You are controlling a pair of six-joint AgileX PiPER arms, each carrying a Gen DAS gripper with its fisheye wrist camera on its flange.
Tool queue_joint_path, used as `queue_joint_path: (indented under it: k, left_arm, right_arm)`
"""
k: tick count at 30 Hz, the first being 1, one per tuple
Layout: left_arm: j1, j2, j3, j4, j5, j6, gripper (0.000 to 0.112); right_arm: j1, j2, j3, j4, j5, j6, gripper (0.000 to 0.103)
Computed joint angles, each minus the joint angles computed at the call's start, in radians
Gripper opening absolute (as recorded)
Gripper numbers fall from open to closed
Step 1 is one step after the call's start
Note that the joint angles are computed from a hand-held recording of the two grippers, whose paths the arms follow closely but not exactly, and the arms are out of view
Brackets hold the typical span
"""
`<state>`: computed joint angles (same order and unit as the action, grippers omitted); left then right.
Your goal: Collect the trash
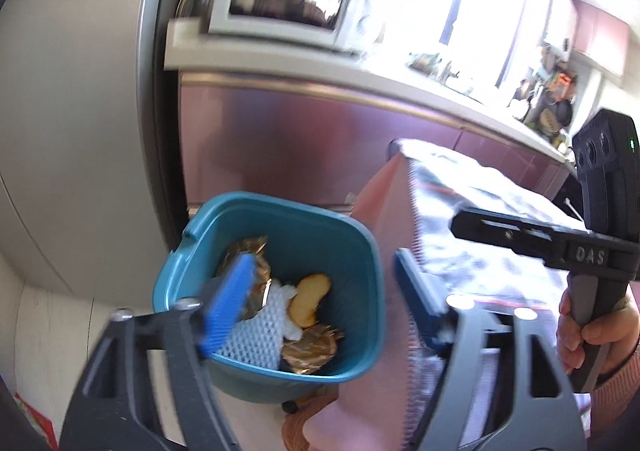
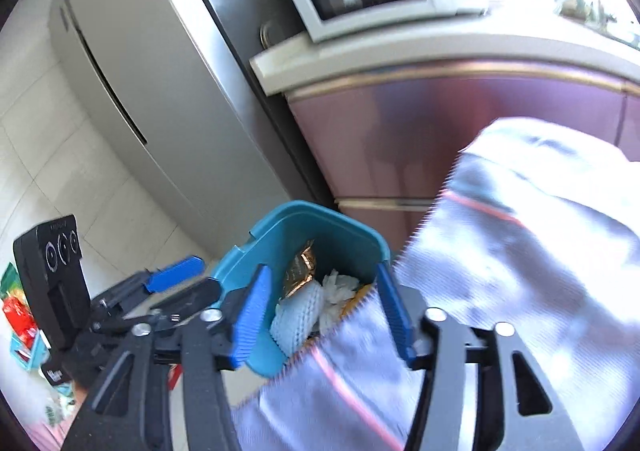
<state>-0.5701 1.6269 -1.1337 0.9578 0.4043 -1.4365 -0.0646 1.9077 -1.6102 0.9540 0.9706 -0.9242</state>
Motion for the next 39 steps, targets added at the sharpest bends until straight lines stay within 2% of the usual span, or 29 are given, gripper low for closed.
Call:
queue_joint_path:
  k: [3, 5, 8, 14, 20, 22, 25, 26, 32, 39]
  left_arm:
    - [-0.093, -0.027, 0.005, 0.176, 0.064, -0.158, 0.097]
    - [-0.161, -0.040, 0.008, 0.271, 0.123, -0.242, 0.097]
    - [-0.253, -0.034, -0.022, 0.309, 0.198, -0.277, 0.097]
    - [-0.412, 0.028, -0.115, 0.389, 0.355, -0.342, 0.097]
    - [-0.549, 0.102, -0.230, 0.435, 0.503, -0.331, 0.097]
    - [-0.581, 0.128, -0.268, 0.440, 0.537, -0.316, 0.097]
    - [-0.616, 0.161, -0.309, 0.457, 0.582, -0.304, 0.097]
    - [-0.628, 0.173, -0.322, 0.462, 0.597, -0.306, 0.097]
    - [-0.680, 0.209, -0.355, 0.484, 0.654, -0.325, 0.097]
    - [-0.701, 0.227, -0.369, 0.500, 0.674, -0.322, 0.097]
  right_arm:
    - [-0.071, -0.138, 0.192, 0.083, -0.086, -0.143, 0.073]
    - [-0.125, -0.228, 0.318, 0.153, -0.148, -0.249, 0.085]
    - [-0.202, -0.347, 0.473, 0.252, -0.237, -0.391, 0.096]
    - [-0.397, -0.516, 0.681, 0.449, -0.278, -0.642, 0.096]
    - [-0.618, -0.612, 0.812, 0.610, -0.190, -0.865, 0.096]
    - [-0.654, -0.644, 0.851, 0.657, -0.198, -0.926, 0.096]
    - [-0.690, -0.672, 0.881, 0.653, -0.209, -0.930, 0.096]
    - [-0.715, -0.673, 0.888, 0.653, -0.185, -0.931, 0.096]
    - [-0.803, -0.700, 0.937, 0.710, -0.121, -0.984, 0.096]
    - [-0.849, -0.722, 0.972, 0.732, -0.088, -1.006, 0.096]
